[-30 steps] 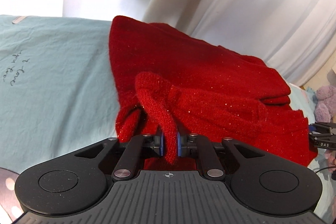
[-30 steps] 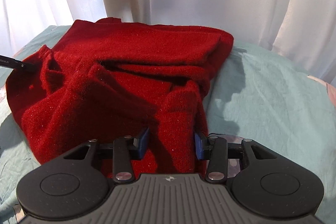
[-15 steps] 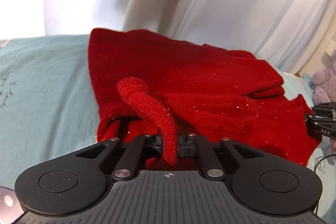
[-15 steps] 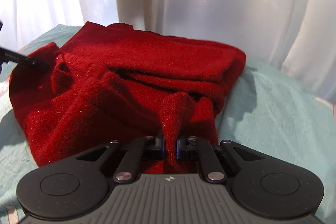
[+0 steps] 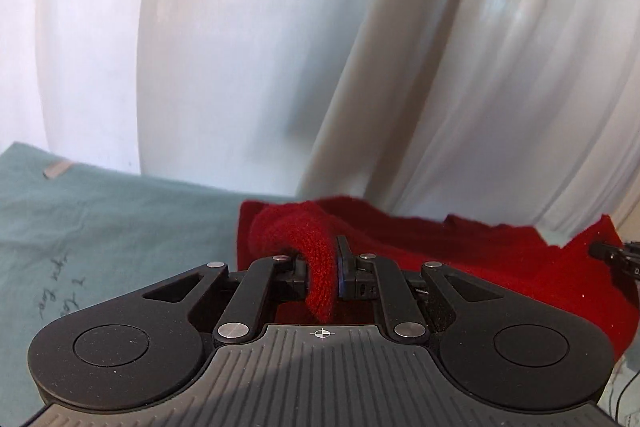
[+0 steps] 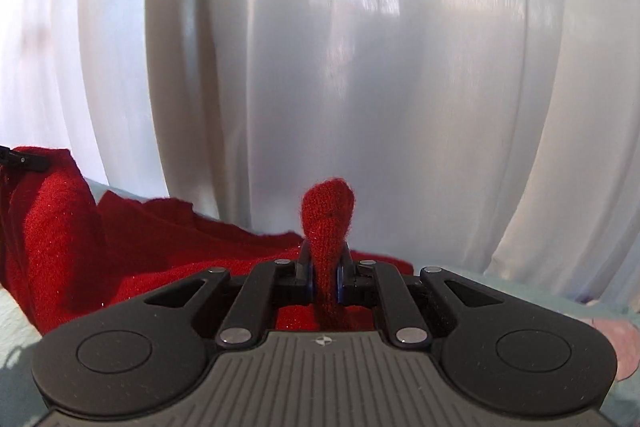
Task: Fold small clothes
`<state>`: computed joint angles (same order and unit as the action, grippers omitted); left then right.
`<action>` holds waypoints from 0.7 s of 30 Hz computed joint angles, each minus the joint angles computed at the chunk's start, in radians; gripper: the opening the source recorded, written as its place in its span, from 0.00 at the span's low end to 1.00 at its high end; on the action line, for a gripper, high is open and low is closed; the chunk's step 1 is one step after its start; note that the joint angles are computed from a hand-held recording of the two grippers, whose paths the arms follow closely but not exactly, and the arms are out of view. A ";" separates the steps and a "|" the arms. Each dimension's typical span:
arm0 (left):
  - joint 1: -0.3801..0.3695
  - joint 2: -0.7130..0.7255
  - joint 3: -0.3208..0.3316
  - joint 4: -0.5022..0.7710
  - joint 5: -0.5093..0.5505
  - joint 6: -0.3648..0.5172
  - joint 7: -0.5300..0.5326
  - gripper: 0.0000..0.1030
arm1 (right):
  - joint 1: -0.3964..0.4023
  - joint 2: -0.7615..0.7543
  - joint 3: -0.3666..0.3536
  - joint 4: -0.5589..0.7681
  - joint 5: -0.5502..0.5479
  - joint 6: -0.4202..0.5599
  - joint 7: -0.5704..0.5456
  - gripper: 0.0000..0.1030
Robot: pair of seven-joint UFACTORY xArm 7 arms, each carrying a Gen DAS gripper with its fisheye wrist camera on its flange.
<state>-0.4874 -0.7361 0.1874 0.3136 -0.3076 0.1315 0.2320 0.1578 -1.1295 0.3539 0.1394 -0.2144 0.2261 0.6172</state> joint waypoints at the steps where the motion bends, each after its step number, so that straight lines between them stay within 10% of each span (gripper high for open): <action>1: -0.027 0.019 0.030 0.002 -0.004 0.029 0.018 0.23 | -0.008 0.057 0.001 0.010 0.001 0.006 -0.003 0.10; 5: -0.184 0.018 0.191 -0.021 -0.115 0.041 0.142 0.64 | 0.047 0.181 -0.059 0.015 0.023 0.029 -0.040 0.25; 10: -0.185 0.051 0.174 -0.013 -0.193 0.015 0.147 0.09 | 0.071 0.231 -0.102 0.011 0.053 -0.037 -0.071 0.25; 12: -0.109 0.017 0.095 -0.025 -0.162 0.044 0.127 0.08 | 0.077 0.203 -0.050 0.010 0.053 -0.008 -0.052 0.08; 17: -0.089 -0.250 0.083 0.001 -0.147 0.209 0.170 0.09 | 0.209 0.024 -0.093 -0.017 0.031 0.027 -0.146 0.08; 21: -0.130 -0.197 0.095 0.093 -0.181 0.065 0.201 0.09 | 0.108 -0.022 -0.098 0.031 0.052 -0.064 -0.145 0.08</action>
